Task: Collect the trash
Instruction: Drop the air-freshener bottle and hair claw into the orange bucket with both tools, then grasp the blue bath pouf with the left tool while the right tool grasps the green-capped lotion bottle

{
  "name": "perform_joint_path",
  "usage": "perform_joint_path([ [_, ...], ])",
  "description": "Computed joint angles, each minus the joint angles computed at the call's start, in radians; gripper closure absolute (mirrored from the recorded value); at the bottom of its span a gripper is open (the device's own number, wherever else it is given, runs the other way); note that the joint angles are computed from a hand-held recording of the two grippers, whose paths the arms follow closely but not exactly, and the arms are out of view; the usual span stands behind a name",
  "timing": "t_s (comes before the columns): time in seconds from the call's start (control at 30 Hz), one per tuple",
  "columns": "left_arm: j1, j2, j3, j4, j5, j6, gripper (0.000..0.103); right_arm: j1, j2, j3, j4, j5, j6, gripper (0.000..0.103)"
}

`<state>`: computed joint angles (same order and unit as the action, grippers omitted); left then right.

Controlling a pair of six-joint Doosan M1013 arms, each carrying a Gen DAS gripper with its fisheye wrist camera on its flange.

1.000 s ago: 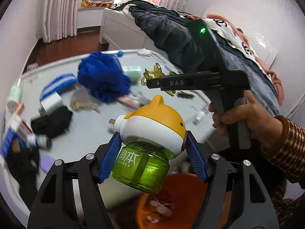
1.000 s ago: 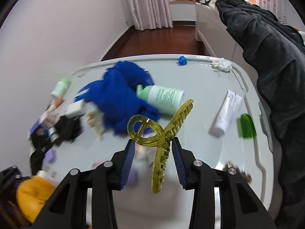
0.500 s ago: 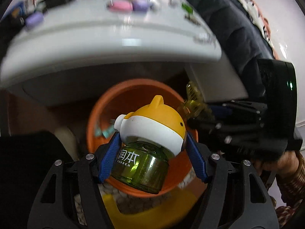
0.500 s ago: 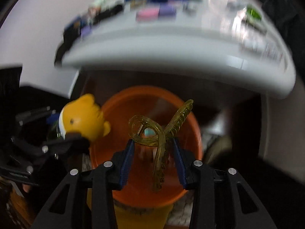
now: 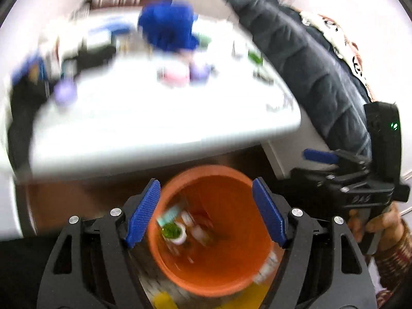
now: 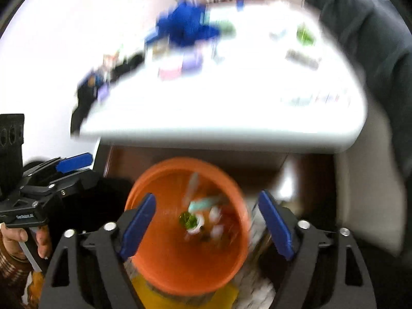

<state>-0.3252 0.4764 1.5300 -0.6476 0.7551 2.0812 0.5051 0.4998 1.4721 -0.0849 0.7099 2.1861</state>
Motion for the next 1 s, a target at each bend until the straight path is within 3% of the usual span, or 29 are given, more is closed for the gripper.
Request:
perform_joint_path([
  [0.07, -0.003, 0.007, -0.023, -0.004, -0.043, 0.036, 0.031, -0.009, 0.003, -0.026, -0.093, -0.007, 0.052, 0.019],
  [0.2, -0.008, 0.035, -0.079, 0.009, -0.088, 0.002, 0.030, -0.046, 0.010, -0.061, -0.069, -0.039, 0.035, 0.018],
  [0.37, -0.016, 0.099, -0.192, 0.054, -0.133, -0.119, 0.023, -0.074, 0.043, -0.115, -0.090, -0.093, 0.074, 0.014],
  [0.5, -0.021, 0.179, -0.333, 0.151, -0.152, -0.298, 0.012, -0.080, 0.063, -0.122, -0.152, -0.130, 0.147, 0.014],
  [0.6, -0.026, 0.275, -0.488, 0.270, -0.065, -0.444, 0.012, -0.088, 0.078, -0.128, -0.126, -0.104, 0.138, 0.014],
  [0.73, -0.037, 0.438, -0.739, 0.461, 0.126, -0.677, 0.012, -0.094, 0.076, -0.119, -0.093, -0.119, 0.104, 0.014],
  [0.8, -0.031, 0.506, -0.839, 0.452, 0.200, -0.736, 0.012, -0.089, 0.078, -0.122, -0.138, -0.102, 0.121, 0.014],
  [0.87, -0.028, 0.525, -0.855, 0.437, 0.178, -0.767, 0.012, -0.088, 0.079, -0.124, -0.150, -0.098, 0.116, 0.014],
  [0.9, -0.029, 0.527, -0.852, 0.447, 0.163, -0.777, 0.013, -0.088, 0.079, -0.123, -0.148, -0.100, 0.112, 0.014],
  [0.93, -0.031, 0.522, -0.838, 0.453, 0.132, -0.767, 0.030, -0.089, 0.078, -0.122, -0.140, -0.107, 0.102, 0.014],
  [0.97, -0.031, 0.516, -0.823, 0.436, 0.105, -0.720, 0.055, -0.088, 0.076, -0.121, -0.133, -0.111, 0.093, 0.014],
  [1.0, -0.032, 0.507, -0.807, 0.431, 0.084, -0.691, 0.066, -0.089, 0.075, -0.120, -0.131, -0.115, 0.090, 0.014],
])
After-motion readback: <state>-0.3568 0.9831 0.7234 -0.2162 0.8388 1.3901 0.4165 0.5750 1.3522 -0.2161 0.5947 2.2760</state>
